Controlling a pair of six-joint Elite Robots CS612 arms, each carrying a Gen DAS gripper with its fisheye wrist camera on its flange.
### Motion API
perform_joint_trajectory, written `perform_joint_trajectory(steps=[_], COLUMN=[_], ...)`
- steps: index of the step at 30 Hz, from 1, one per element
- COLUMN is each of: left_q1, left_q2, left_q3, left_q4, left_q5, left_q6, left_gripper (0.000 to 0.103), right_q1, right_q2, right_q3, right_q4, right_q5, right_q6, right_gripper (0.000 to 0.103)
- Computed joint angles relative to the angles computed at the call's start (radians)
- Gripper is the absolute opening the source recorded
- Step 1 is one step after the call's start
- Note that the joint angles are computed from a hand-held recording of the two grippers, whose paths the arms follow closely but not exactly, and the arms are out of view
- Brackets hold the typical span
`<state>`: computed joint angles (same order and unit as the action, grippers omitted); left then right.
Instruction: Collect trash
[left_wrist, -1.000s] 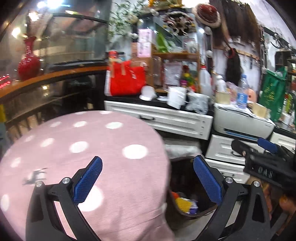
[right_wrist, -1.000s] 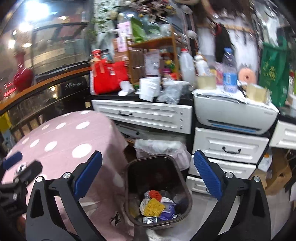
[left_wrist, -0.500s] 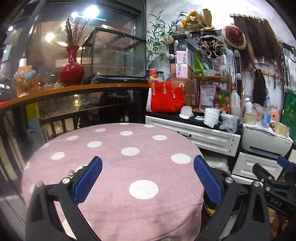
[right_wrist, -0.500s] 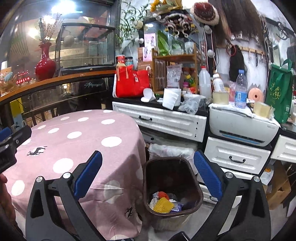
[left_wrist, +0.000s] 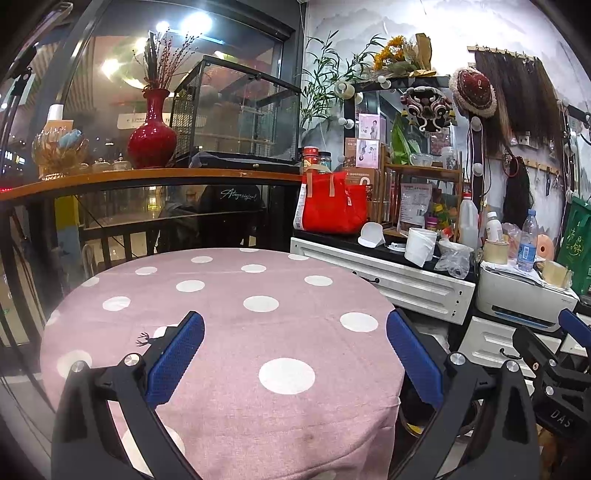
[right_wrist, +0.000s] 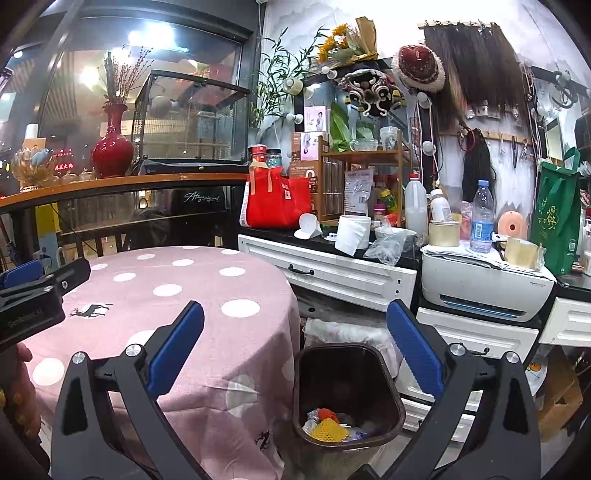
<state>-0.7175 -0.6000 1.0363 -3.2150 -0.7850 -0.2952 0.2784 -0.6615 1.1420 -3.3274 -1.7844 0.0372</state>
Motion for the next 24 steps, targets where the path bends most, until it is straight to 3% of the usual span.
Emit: perform_joint_trajectory(steps=[24], left_q1=[0.003], left_q2=[0.001], left_q3=[0.0], left_q4=[-0.004], left_q5=[-0.003], left_q6=[0.014], left_gripper=[0.097], right_q1=[-0.004], right_q2=[-0.001], right_q3=[0.002], right_q4=[0.002], right_q5=[0.006], right_q6=[0.013], right_gripper=[0.097])
